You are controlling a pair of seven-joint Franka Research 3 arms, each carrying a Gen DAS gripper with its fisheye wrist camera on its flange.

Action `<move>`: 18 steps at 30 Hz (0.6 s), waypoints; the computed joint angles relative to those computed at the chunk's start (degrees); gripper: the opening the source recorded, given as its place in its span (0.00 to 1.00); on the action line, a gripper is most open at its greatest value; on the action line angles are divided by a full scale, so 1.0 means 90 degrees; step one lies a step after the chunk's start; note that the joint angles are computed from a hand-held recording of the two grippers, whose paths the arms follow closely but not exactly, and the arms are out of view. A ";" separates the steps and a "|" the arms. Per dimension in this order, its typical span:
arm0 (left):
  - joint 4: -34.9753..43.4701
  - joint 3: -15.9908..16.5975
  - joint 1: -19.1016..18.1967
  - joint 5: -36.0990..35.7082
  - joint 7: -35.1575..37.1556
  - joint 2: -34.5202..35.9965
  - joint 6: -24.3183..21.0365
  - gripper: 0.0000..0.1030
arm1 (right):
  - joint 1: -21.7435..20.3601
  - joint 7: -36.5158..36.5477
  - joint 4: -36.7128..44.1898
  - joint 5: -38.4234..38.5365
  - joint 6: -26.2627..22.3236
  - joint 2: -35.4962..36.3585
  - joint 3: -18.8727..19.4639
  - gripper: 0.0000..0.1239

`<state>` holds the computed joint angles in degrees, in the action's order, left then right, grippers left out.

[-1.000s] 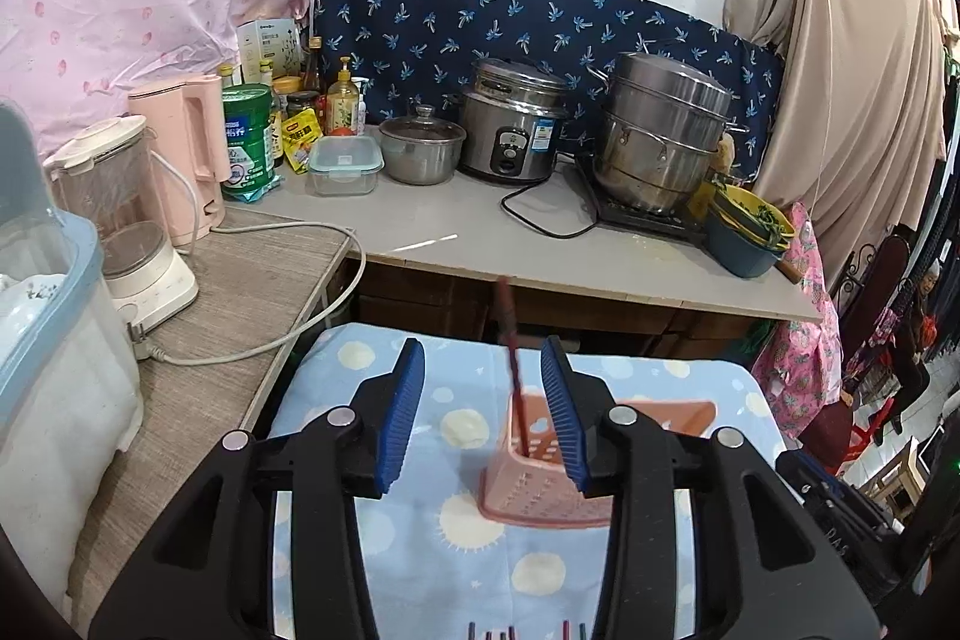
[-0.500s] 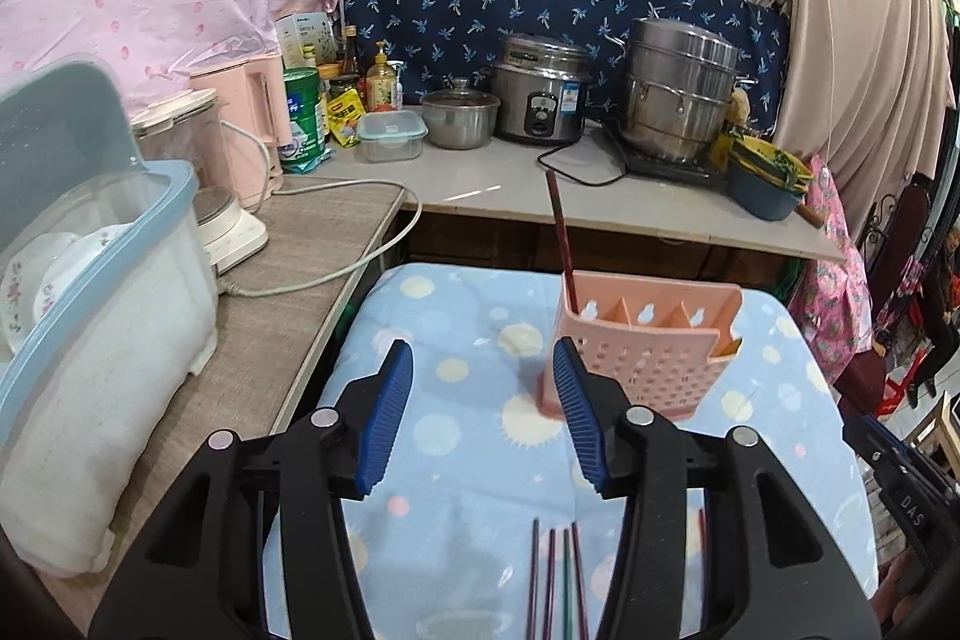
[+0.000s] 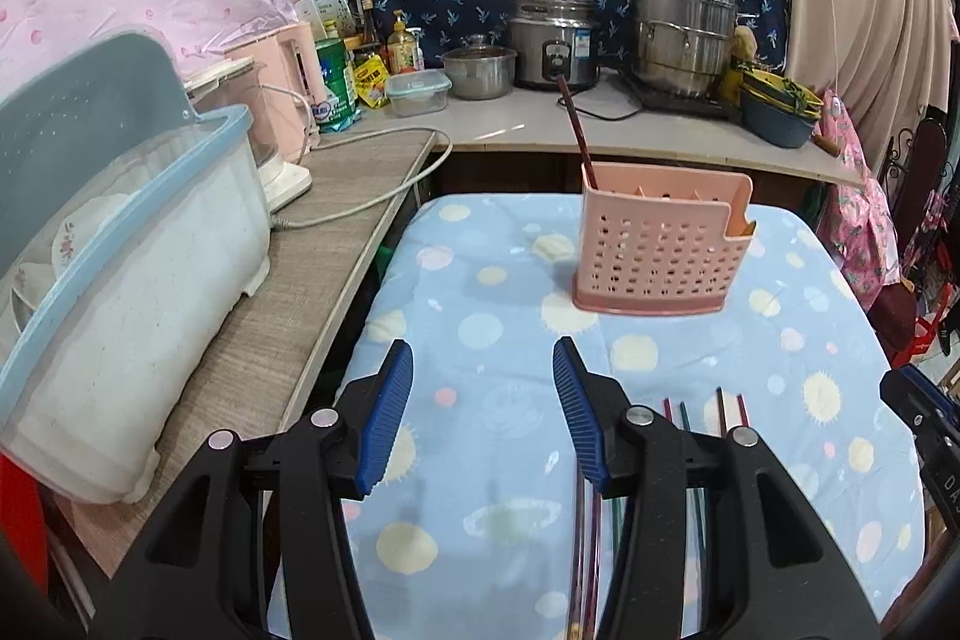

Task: Organize utensils
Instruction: 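Move both tools back over the remaining chopsticks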

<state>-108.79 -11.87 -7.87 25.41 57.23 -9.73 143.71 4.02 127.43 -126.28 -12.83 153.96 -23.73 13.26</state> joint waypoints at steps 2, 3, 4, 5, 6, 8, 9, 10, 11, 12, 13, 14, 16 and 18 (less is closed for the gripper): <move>-0.0152 0.0013 -0.0008 -0.0042 0.0015 -0.0115 -0.0015 0.45 | 0.0020 0.0026 -0.0114 -0.0020 -0.0030 -0.0107 0.0042 0.18; -0.0229 0.0008 -0.0007 -0.0035 0.0015 -0.0172 -0.0032 0.45 | 0.0043 0.0022 -0.0170 -0.0003 -0.0042 -0.0157 0.0048 0.18; -0.0316 0.0002 -0.0007 -0.0029 0.0006 -0.0228 -0.0027 0.45 | 0.0062 0.0023 -0.0234 0.0013 -0.0056 -0.0215 0.0061 0.18; -0.0396 0.0000 -0.0009 -0.0035 0.0014 -0.0281 -0.0032 0.45 | 0.0071 0.0025 -0.0290 0.0020 -0.0071 -0.0264 0.0078 0.18; -0.0482 -0.0001 -0.0013 -0.0043 0.0025 -0.0335 -0.0032 0.45 | 0.0070 0.0034 -0.0352 0.0013 -0.0099 -0.0323 0.0109 0.18; -0.0630 0.0009 -0.0041 -0.0126 0.0095 -0.0421 -0.0033 0.45 | 0.0069 0.0061 -0.0489 0.0003 -0.0160 -0.0445 0.0163 0.19; -0.0727 0.0036 -0.0069 -0.0227 0.0181 -0.0472 -0.0023 0.45 | 0.0084 0.0058 -0.0551 0.0024 -0.0188 -0.0492 0.0171 0.19; -0.0792 0.0038 -0.0076 -0.0267 0.0221 -0.0507 -0.0033 0.45 | 0.0102 0.0063 -0.0637 0.0049 -0.0225 -0.0554 0.0183 0.19; -0.0872 0.0033 -0.0072 -0.0277 0.0236 -0.0549 -0.0046 0.45 | 0.0115 0.0072 -0.0715 0.0070 -0.0260 -0.0608 0.0199 0.19; -0.0956 0.0039 -0.0075 -0.0310 0.0267 -0.0590 -0.0051 0.45 | 0.0140 0.0058 -0.0798 0.0104 -0.0288 -0.0661 0.0194 0.19; -0.1019 0.0040 -0.0077 -0.0341 0.0287 -0.0619 -0.0064 0.45 | 0.0166 0.0043 -0.0872 0.0141 -0.0324 -0.0706 0.0194 0.19; -0.1092 0.0047 -0.0082 -0.0387 0.0306 -0.0654 -0.0086 0.45 | 0.0201 0.0027 -0.0960 0.0188 -0.0363 -0.0758 0.0192 0.19; -0.1274 0.0071 -0.0104 -0.0513 0.0351 -0.0741 -0.0086 0.45 | 0.0249 0.0022 -0.1125 0.0263 -0.0442 -0.0851 0.0208 0.19; -0.1421 0.0084 -0.0124 -0.0609 0.0398 -0.0803 -0.0089 0.45 | 0.0315 0.0031 -0.1282 0.0384 -0.0493 -0.0931 0.0196 0.19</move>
